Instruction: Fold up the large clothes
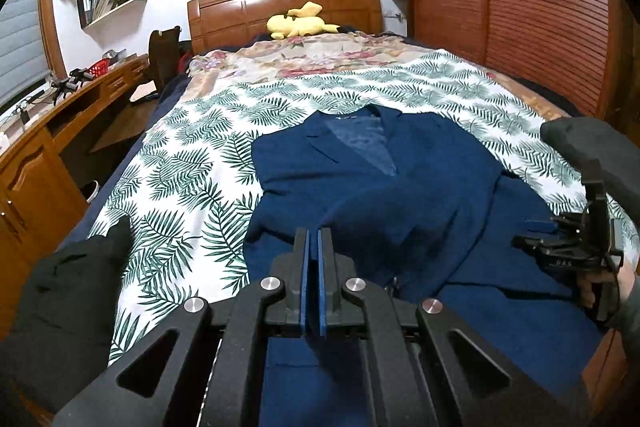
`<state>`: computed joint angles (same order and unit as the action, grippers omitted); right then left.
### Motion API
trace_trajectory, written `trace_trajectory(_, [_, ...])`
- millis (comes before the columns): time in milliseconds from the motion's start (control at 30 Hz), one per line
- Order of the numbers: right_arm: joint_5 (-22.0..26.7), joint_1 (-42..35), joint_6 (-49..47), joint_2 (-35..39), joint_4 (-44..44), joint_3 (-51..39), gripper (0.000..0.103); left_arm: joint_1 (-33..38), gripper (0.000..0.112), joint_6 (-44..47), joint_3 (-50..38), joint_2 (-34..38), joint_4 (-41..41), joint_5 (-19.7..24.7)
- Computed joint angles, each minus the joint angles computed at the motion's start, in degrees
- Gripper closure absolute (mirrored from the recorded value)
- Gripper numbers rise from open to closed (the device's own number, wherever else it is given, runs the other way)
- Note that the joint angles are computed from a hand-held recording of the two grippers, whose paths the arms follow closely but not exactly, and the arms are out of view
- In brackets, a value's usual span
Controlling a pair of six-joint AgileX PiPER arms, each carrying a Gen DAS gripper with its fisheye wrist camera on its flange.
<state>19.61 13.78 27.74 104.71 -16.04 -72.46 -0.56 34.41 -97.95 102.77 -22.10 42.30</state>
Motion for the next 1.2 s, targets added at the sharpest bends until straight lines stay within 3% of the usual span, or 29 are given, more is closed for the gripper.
trace_trajectory(100, [-0.29,-0.08,-0.26,-0.10,0.42,0.20,0.055,-0.22,0.108,-1.06,0.19,0.26,1.24,0.40])
trace_trajectory(200, [-0.41,0.15,1.19,-0.24,-1.11,0.49,0.055,-0.34,0.099,-1.68,2.63,-0.65,2.85,-1.22])
trace_trajectory(267, [-0.38,0.36,2.15,-0.31,-2.03,0.59,0.055,0.33,0.074,0.67,5.83,-1.94,0.80,-3.13])
trace_trajectory(333, [-0.36,0.57,3.18,-0.40,-3.04,0.75,0.055,1.09,0.062,2.73,8.54,-2.63,-1.81,-3.79])
trace_trajectory(367, [-0.37,0.64,3.58,-0.42,-3.47,0.80,0.055,1.40,0.061,3.63,10.25,-2.98,-2.97,-4.16])
trace_trajectory(600, [-0.83,0.26,1.85,-0.38,-1.73,0.90,0.055,0.59,0.061,6.80,19.58,-3.88,-4.67,-7.50])
trace_trajectory(933, [-0.55,0.54,2.98,-0.21,-3.02,0.70,0.055,1.02,0.063,11.15,23.68,-4.27,-7.62,-8.12])
trace_trajectory(1033, [-0.39,0.70,3.85,-0.22,-4.07,0.70,0.055,0.55,0.077,10.78,23.40,-3.62,-7.07,-7.11])
trace_trajectory(1167, [-0.38,0.67,4.03,-0.19,-4.63,0.72,0.055,-0.10,0.106,9.54,23.28,-3.20,-5.29,-6.57])
trace_trajectory(1200, [-0.27,0.67,3.89,-0.17,-4.53,0.67,0.055,-0.05,0.107,9.65,23.54,-3.61,-5.48,-6.36])
